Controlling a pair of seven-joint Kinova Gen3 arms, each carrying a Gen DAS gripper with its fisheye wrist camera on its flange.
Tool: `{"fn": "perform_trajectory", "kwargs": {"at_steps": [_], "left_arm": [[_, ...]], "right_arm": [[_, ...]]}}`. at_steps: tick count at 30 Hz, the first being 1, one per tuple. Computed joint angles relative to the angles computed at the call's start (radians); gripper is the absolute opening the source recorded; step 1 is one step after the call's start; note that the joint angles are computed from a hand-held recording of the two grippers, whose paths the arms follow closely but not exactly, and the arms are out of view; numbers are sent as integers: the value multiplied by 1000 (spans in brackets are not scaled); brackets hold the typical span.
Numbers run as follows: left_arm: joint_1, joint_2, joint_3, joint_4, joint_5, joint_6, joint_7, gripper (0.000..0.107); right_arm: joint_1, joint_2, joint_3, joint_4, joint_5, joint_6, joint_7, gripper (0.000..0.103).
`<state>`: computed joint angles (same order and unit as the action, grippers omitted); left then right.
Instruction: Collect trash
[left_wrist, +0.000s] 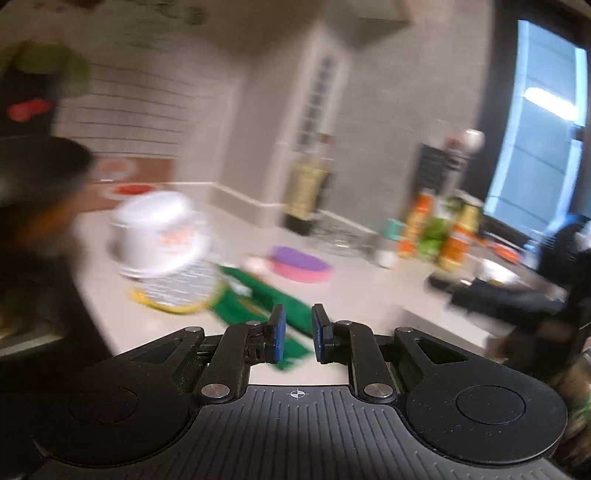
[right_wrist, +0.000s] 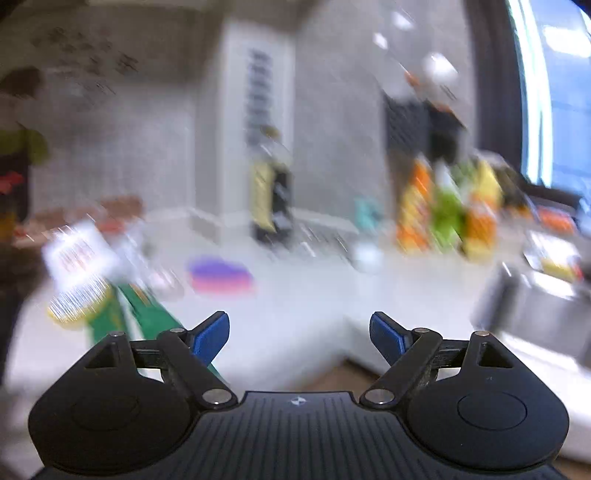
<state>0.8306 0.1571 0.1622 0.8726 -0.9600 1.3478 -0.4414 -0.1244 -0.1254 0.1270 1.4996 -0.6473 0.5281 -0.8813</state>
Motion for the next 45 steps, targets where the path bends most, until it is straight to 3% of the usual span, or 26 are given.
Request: {"fn": "perform_trajectory", "kwargs": {"at_steps": [3,9,12,14,19,22,25,28,32,36,40,43,44,45], "left_arm": [[-23,-6,-18,-36,16,62,-11,18],[-137,-28,-13,-36,172,38,-48,18],[-251,-41,104,6,173,23,-18,18],[-299,-68,138,75,182,-15,54,18],[-203,-141,25,210,112,-21,257,18],[-250,-140,73,226,94,-26,280,18],[-278,-124,86,206,131,-42,215,18],[-277,-125,88,230,130,-68,227,18],[-279,-144,105,274,109,-73,292,18],[-280,-160,127,288,115,-27,289,18],[-299,-181,140,312,126,-15,316,18],[-322,-197,149,332,127,-37,334,18],[-329,-199,154,335,127,-44,336,18],[-335,-200,158,337,129,-50,334,18]], "right_arm": [[-14,49,-33,-129,-35,58,-4,89],[121,214,-301,-387,114,268,-133,91],[180,278,-428,-450,207,338,-177,91],[210,298,-473,-445,218,347,-174,91],[248,312,-491,-407,198,348,-162,91],[255,335,-496,-426,193,379,-146,91],[246,346,-502,-435,197,403,-120,91],[240,356,-531,-451,207,416,-102,91],[143,443,-502,-627,180,528,-143,91],[-21,538,-341,-813,41,568,-215,91],[-154,628,-200,-998,92,636,-286,91],[-146,716,-264,-1134,184,758,-395,90],[-140,743,-296,-1174,214,799,-428,87],[-142,767,-313,-1217,234,839,-447,76]]}}
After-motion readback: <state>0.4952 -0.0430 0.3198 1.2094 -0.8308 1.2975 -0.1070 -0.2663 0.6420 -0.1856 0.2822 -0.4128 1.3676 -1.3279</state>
